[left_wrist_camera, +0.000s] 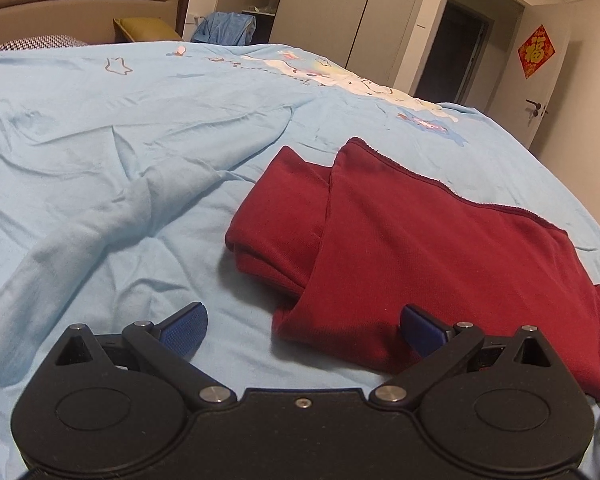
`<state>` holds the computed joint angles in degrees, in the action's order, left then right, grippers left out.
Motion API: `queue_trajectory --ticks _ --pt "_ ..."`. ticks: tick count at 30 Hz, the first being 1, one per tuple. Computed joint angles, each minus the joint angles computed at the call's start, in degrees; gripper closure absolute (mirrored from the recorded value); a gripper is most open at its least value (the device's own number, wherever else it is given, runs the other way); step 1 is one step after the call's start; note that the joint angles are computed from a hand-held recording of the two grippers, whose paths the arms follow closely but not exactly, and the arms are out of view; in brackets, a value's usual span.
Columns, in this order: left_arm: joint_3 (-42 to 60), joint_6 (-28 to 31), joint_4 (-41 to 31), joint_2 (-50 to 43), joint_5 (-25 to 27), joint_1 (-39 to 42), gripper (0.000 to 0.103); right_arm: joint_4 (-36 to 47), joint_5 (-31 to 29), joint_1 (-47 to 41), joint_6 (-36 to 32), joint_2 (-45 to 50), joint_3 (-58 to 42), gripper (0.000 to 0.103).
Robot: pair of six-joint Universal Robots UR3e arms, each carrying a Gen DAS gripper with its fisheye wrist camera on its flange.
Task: Fold small clothes
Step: 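Press and smooth the folded shirt edges with both open grippers, then move the left gripper to the folded shirt's bunched end and close on it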
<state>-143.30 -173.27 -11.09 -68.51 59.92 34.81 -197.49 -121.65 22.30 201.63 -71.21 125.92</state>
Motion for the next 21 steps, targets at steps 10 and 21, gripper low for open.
queue_trajectory --ticks 10,21 --pt "-1.14 3.06 -14.18 8.49 -10.03 6.22 0.001 -0.23 -0.77 0.26 -0.05 0.94 -0.67 0.000" --pt "0.57 -0.19 -6.85 -0.26 -11.29 4.87 0.001 3.22 -8.25 5.68 2.23 -0.14 -2.72 0.000"
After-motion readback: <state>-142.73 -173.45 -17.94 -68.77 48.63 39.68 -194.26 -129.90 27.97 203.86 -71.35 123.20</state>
